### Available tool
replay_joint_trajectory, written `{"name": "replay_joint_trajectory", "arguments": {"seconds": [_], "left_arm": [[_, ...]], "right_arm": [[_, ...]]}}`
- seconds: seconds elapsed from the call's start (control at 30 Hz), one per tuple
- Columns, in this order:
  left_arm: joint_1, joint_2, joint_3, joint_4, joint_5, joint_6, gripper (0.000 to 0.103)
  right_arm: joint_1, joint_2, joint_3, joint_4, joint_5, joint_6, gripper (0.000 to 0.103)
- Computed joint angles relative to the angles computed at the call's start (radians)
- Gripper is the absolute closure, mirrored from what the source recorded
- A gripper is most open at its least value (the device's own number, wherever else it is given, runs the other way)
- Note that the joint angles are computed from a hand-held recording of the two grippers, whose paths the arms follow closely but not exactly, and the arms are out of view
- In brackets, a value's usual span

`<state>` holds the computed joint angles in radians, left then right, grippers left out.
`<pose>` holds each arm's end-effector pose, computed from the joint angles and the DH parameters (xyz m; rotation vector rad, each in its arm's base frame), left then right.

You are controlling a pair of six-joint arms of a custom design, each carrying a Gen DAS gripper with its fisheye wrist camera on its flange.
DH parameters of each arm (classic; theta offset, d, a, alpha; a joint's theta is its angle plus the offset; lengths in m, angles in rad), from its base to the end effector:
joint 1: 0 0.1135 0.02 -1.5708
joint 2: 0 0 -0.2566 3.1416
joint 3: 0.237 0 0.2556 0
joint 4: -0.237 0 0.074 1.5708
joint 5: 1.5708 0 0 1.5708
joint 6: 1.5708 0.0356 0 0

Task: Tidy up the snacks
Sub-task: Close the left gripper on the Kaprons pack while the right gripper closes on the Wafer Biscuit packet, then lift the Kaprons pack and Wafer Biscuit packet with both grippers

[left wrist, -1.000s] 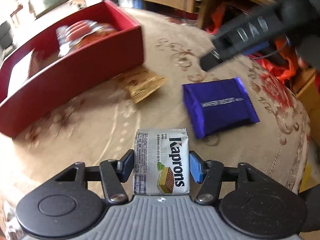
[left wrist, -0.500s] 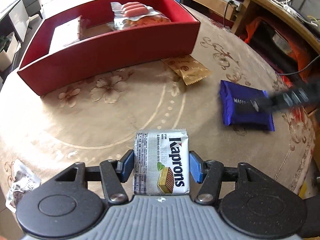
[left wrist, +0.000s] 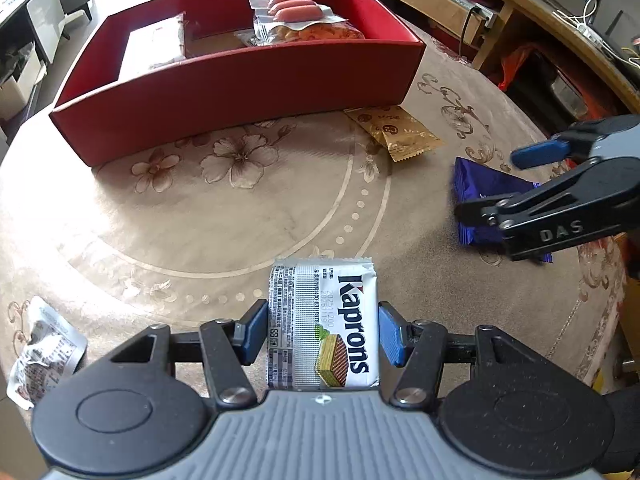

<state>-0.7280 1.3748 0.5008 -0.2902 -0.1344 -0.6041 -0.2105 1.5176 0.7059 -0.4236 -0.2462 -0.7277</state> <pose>0.1664 -0.1420 0.1128 0.1314 2.7301 -0.2035 0.2528 -0.0451 0.1283 -0.7538 2.6261 0.0923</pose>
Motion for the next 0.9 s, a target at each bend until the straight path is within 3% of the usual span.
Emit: {"name": "replay_joint_trajectory", "arguments": {"seconds": [0.07,0.33,0.5,0.63,0.9], "left_arm": [[0.008,0.008,-0.001,0.006,0.013,0.003,0.051],[-0.013,0.005,0.01,-0.02,-0.01,-0.003,0.051],[-0.046,0.028,0.011,-0.012,-0.054,-0.016,0.05],[-0.055,0.044,0.01,0.004,-0.074,-0.013,0.047],[-0.082,0.039,-0.012,0.018,-0.116,-0.053,0.041]], "right_arm": [[0.009,0.033,0.013,-0.019,0.01,0.001,0.011],[0.01,-0.131,-0.097,-0.131,0.039,0.06,0.01],[0.056,-0.226,-0.183,-0.086,0.081,0.057,0.009],[0.113,-0.166,-0.176,-0.013,0.144,0.126,0.007],[0.075,-0.119,-0.177,0.026,0.097,0.159,0.0]]}}
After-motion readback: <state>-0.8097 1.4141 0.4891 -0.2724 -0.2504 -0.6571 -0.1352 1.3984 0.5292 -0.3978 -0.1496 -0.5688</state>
